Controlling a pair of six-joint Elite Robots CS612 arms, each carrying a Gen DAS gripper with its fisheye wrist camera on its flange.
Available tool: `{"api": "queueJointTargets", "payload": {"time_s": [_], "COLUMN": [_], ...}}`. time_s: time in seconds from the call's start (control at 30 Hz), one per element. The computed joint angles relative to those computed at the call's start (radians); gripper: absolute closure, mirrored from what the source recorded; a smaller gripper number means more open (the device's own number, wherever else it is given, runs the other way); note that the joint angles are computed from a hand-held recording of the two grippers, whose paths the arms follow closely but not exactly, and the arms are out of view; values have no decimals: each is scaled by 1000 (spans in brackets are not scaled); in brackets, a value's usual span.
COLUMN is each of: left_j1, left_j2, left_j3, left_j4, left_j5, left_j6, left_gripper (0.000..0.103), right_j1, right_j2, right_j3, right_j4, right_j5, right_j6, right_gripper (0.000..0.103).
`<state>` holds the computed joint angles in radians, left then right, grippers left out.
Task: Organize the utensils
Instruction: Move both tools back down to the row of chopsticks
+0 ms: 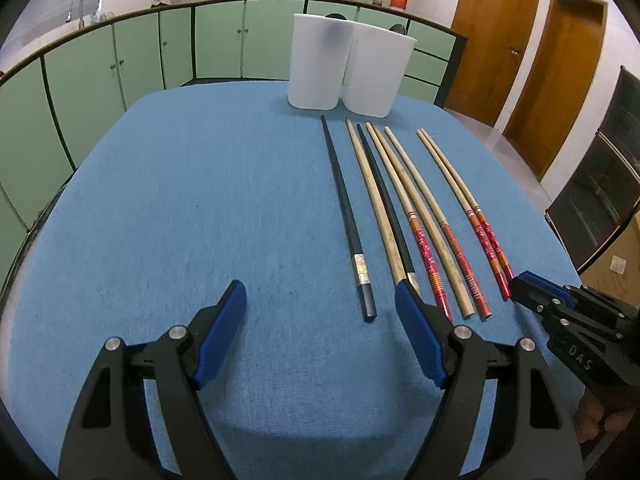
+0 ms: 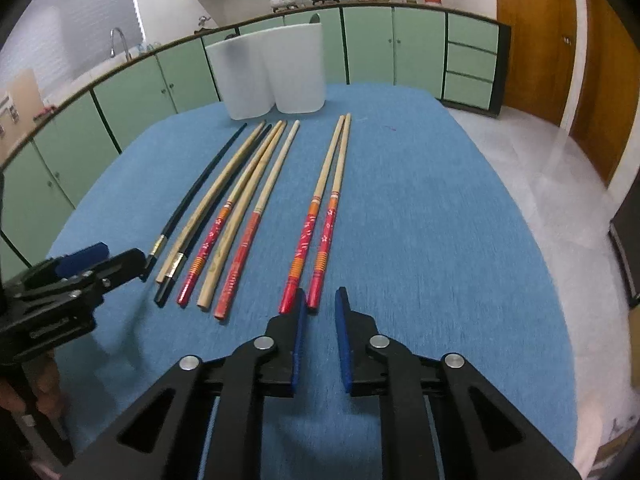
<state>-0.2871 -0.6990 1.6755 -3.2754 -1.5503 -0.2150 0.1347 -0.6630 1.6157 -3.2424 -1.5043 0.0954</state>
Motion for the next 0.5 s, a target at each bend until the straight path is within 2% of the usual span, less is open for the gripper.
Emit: {"api": "queueJointTargets", "payload": {"time_s": [0.1,0.27,0.43,0.5], "left_j1": [1,-4,-10,-11], "left_j2": [0,-1,0,0], "left_j3": [-2,-2,-1,-2], "left_j4": [5,8,16,20], "left_j5": [1,6,12,18], "left_j6": [-9,1,8,5], "left_gripper": [29,30,35,41], "right_j1": [1,-9,-12,-13], "right_j2": [2,0,1,1], "right_j3": [2,10,11,12], "right_j4": [-9,-19,-23,-25], "right_j5": [-25,-1,11,13], "right_j6": [4,20,22,24], "right_gripper": [97,97,97,97]}}
